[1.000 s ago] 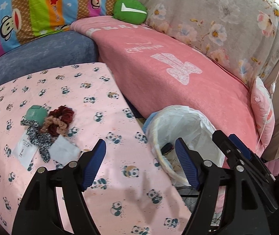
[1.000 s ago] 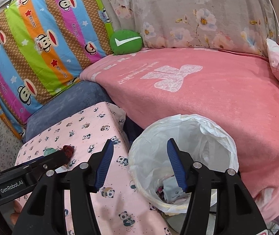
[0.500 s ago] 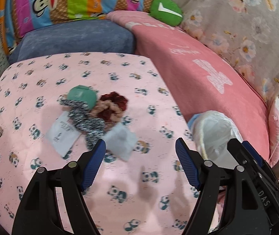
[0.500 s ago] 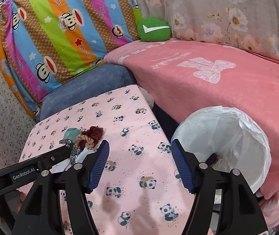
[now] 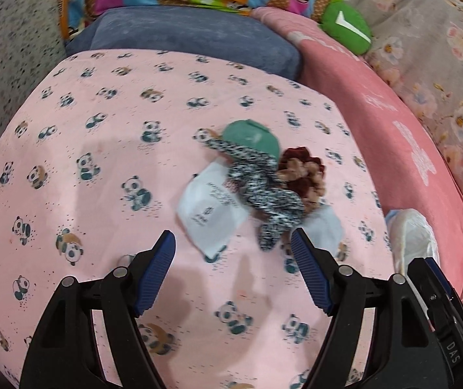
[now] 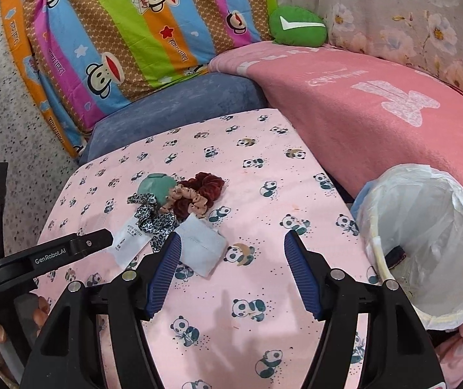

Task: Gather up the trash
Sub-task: 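Open both tools over the wastebasket and return them to the table, then grasp the white hotel packet with the left tool while the right tool grasps the grey sock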

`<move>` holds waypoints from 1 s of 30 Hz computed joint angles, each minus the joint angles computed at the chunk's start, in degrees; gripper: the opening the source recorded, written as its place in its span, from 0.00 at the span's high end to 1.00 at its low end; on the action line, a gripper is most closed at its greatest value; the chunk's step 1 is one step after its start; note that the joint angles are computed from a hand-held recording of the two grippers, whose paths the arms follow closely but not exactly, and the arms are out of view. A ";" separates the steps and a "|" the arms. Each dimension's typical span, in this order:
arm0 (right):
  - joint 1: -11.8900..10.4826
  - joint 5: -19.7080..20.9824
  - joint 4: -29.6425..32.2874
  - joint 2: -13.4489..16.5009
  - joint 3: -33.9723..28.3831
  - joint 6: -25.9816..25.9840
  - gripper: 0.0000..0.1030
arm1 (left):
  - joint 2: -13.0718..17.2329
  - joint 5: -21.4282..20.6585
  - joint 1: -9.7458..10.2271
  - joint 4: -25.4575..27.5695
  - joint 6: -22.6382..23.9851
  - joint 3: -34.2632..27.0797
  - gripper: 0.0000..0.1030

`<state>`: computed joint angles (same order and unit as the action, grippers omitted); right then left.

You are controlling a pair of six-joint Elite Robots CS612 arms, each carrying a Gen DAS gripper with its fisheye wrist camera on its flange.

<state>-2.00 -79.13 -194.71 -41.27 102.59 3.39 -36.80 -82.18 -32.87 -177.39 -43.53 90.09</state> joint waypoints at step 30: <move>2.41 2.30 13.59 6.63 -9.86 -1.18 0.61 | 4.91 -8.00 3.03 3.14 1.86 -5.78 0.85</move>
